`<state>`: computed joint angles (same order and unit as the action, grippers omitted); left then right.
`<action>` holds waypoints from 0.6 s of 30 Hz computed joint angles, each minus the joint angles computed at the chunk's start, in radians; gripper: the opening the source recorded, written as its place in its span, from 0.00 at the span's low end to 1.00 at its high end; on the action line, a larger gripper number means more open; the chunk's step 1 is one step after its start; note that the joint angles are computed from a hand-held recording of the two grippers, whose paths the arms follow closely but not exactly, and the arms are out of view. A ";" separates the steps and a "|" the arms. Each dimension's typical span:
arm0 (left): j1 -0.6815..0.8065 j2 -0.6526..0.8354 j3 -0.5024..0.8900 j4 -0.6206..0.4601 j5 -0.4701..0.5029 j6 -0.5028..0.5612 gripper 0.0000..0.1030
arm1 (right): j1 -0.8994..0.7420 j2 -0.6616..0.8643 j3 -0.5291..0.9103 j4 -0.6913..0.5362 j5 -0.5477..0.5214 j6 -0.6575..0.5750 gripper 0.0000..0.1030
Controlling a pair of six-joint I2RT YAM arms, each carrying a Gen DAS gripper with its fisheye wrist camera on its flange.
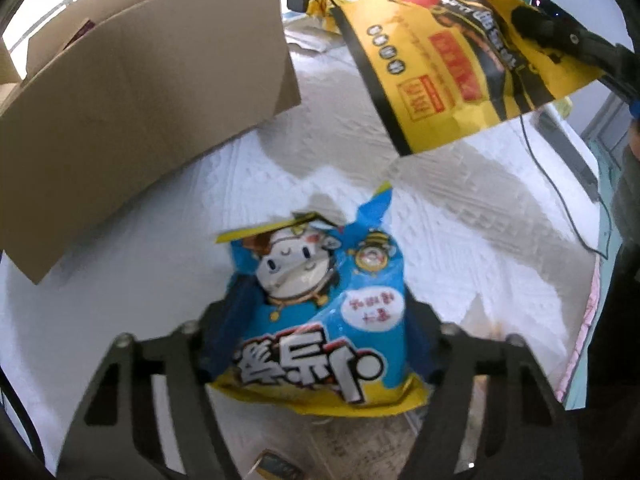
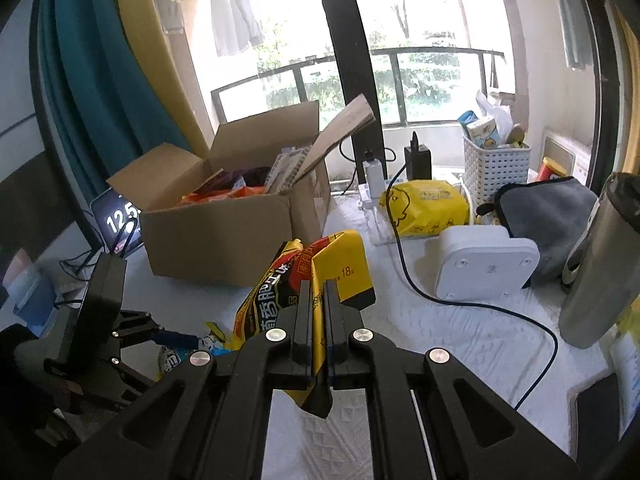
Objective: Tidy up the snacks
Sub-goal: 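Grasp the blue snack bag with the left tool while the right tool holds the yellow-black bag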
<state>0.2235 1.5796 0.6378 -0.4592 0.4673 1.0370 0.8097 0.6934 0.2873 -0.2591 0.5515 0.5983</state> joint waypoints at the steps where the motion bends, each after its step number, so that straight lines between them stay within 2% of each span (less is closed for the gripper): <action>1: 0.018 0.000 0.007 -0.017 0.011 0.019 0.57 | 0.004 -0.001 0.007 -0.008 0.006 0.000 0.05; 4: 0.072 -0.013 0.016 -0.043 0.050 0.062 0.49 | 0.023 0.003 0.031 -0.027 0.032 0.002 0.05; 6: 0.114 -0.017 0.031 -0.077 0.089 0.095 0.33 | 0.037 0.013 0.052 -0.037 0.050 0.002 0.05; 9: 0.157 -0.049 0.041 -0.117 0.138 0.110 0.24 | 0.063 0.043 0.088 -0.046 0.079 0.002 0.05; 12: 0.188 -0.047 0.062 -0.141 0.166 0.112 0.22 | 0.080 0.072 0.121 -0.049 0.099 -0.004 0.05; 18: 0.248 0.070 0.152 -0.135 0.185 0.103 0.22 | 0.095 0.141 0.174 -0.042 0.113 -0.014 0.05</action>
